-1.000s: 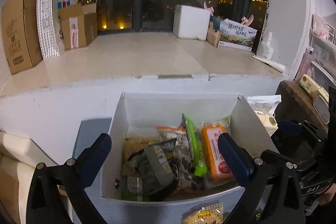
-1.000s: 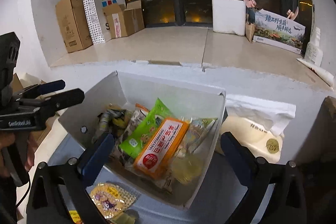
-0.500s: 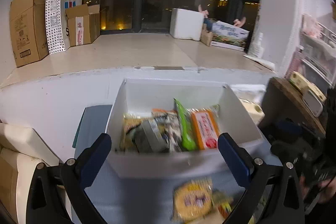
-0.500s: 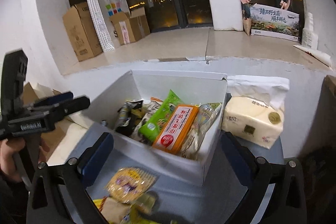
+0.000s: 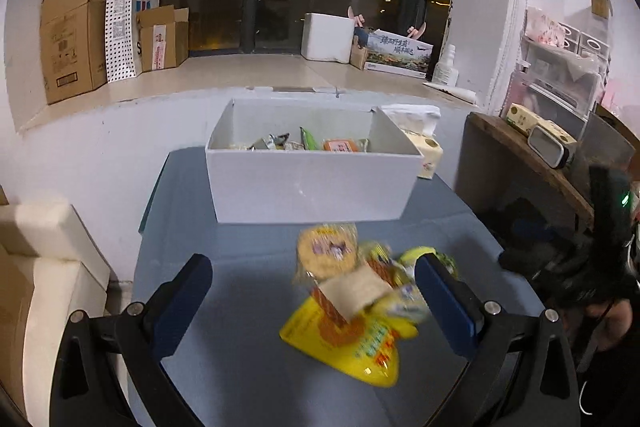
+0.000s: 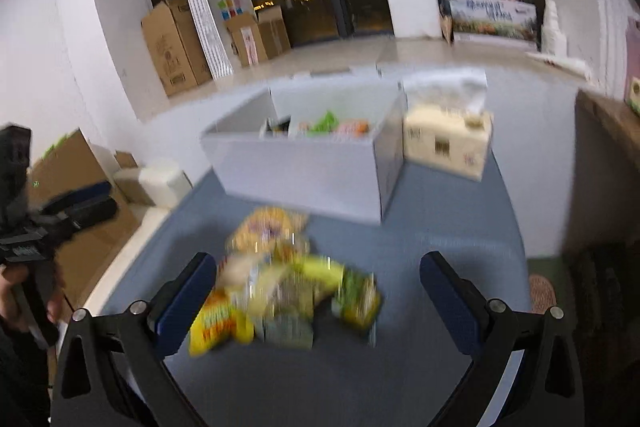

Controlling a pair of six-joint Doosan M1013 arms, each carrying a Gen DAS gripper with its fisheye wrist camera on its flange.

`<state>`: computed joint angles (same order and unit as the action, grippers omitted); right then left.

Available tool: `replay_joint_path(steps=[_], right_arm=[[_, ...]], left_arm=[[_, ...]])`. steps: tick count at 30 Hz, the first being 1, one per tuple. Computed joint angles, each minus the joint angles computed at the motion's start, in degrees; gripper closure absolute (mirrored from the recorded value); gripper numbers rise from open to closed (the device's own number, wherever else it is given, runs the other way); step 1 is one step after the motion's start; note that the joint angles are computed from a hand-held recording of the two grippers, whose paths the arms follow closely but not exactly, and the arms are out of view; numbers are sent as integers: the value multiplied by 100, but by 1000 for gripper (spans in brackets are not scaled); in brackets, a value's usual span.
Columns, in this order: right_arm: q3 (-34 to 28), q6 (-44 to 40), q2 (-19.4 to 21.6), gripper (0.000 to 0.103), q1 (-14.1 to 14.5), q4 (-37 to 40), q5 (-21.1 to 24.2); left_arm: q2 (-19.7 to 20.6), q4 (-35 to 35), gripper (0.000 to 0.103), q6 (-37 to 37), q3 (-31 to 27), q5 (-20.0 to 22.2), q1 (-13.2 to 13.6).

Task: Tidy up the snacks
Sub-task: 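Grasp the yellow-green chip bag with the right gripper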

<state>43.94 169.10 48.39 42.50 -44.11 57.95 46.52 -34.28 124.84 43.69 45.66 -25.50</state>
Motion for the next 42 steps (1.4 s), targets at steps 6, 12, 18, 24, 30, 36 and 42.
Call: replay_joint_path(steps=[6,12,18,24,30,36,42], right_arm=[[70,350,86,0,41,283,-247],[-111,305,244,0,-98,869,-695],[-196,269,387,0,-258,1482,-1243],[-387,207,540,0,-368,1792,-1264],[-811,-171,762,0,-426,1921,-797],[-726,16,729,43,-396,1668,-705],[-234,356,406,44,-293,1094,-1155]], left_arm=[[-222,-284,0,174,452,-90,11],[-254,-405,0,159,529,-118,51],[-208,-329,0,54,491,-81,66],[-152,-363,0,39,428,-17,74],[-51,-189,0,-135,282,56,52],[27,189,0,-409,175,28,1],[311,511,0,-673,-278,352,-44]])
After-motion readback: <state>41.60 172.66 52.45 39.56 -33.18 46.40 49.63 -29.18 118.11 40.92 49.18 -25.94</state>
